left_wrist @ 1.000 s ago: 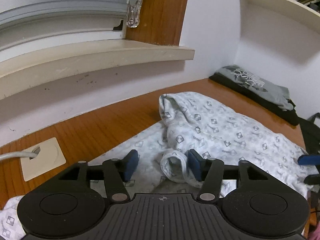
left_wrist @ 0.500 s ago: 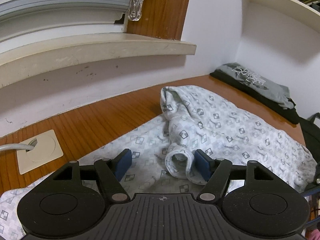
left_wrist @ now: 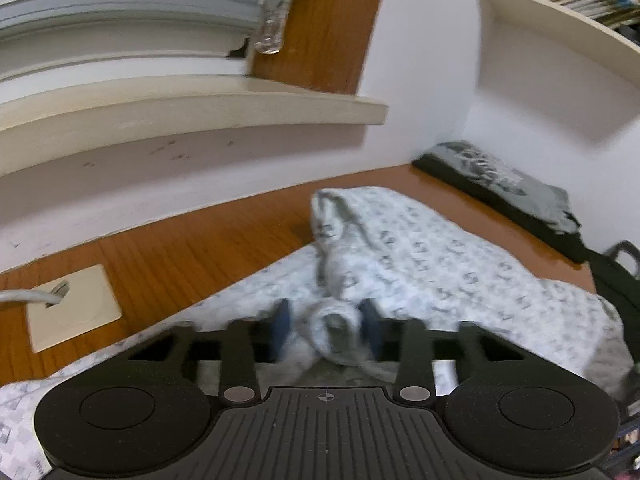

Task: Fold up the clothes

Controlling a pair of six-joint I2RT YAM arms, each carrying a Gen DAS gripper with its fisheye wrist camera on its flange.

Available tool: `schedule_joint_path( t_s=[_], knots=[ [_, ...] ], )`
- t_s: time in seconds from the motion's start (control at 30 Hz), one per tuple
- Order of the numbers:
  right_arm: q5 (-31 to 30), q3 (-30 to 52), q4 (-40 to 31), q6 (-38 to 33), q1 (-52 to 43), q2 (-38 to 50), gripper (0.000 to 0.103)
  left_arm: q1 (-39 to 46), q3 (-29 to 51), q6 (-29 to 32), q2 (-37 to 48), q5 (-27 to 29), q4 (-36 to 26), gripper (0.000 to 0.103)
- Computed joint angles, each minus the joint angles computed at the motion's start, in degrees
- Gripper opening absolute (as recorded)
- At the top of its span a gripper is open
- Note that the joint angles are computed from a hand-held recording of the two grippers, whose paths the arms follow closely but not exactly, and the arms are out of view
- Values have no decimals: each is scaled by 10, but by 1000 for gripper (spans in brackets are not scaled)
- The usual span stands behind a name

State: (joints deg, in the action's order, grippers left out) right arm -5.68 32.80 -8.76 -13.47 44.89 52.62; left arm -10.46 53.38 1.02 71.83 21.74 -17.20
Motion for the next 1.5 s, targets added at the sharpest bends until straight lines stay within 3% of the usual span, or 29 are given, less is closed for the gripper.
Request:
schedule_joint_path(
  t_s=[0.03, 0.1, 0.27, 0.33, 0.37, 0.4, 0.43, 0.6, 0.67, 0.73, 0.8, 0.83, 0.93, 1.07, 1.17, 1.5],
  knots=[
    [-10, -5, -4, 2, -3, -2, 28, -2, 0, -1, -5, -4, 1, 23],
    [-45, -21, -10, 9, -23, -27, 34, -5, 0, -8, -17, -22, 5, 23],
    [-144, -52, -37, 52, -147, -152, 36, -20, 12, -12, -31, -100, 1, 24],
    [-165, -60, -43, 61, -212, -186, 35, -32, 15, -24, -36, -136, 5, 39],
    [-167, -62, -44, 65, -241, -194, 34, -37, 16, -31, -39, -138, 9, 50],
    [-159, -67, -44, 68, -258, -198, 27, -42, 17, -38, -41, -140, 14, 58],
    [-149, -74, -43, 71, -272, -201, 21, -53, 21, -40, -40, -144, 18, 60],
    [-106, -112, -43, 75, -261, -192, 21, -140, 67, -23, 7, -172, 32, 65],
    [-85, -138, -24, 87, -243, -214, 21, -171, 97, -13, 45, -176, 34, 63],
    [-69, -138, -26, 91, -228, -218, 22, -185, 127, 3, 83, -172, 33, 48],
    [-64, -130, -33, 88, -223, -216, 22, -192, 160, 18, 121, -166, 28, 20],
    [-68, -132, -24, 98, -230, -225, 21, -192, 179, 22, 142, -164, 23, 18],
    [-79, -143, 14, 135, -258, -241, 21, -179, 236, 44, 199, -161, -15, 17],
    [-42, -156, 40, 120, -249, -221, 22, -160, 279, 75, 252, -168, -72, 17],
    [-41, -179, 51, 94, -252, -228, 21, -148, 257, 78, 249, -159, -56, 17],
    [-165, -139, 13, -3, -367, -183, 21, -169, 286, 61, 301, -205, -6, 17]
  ],
)
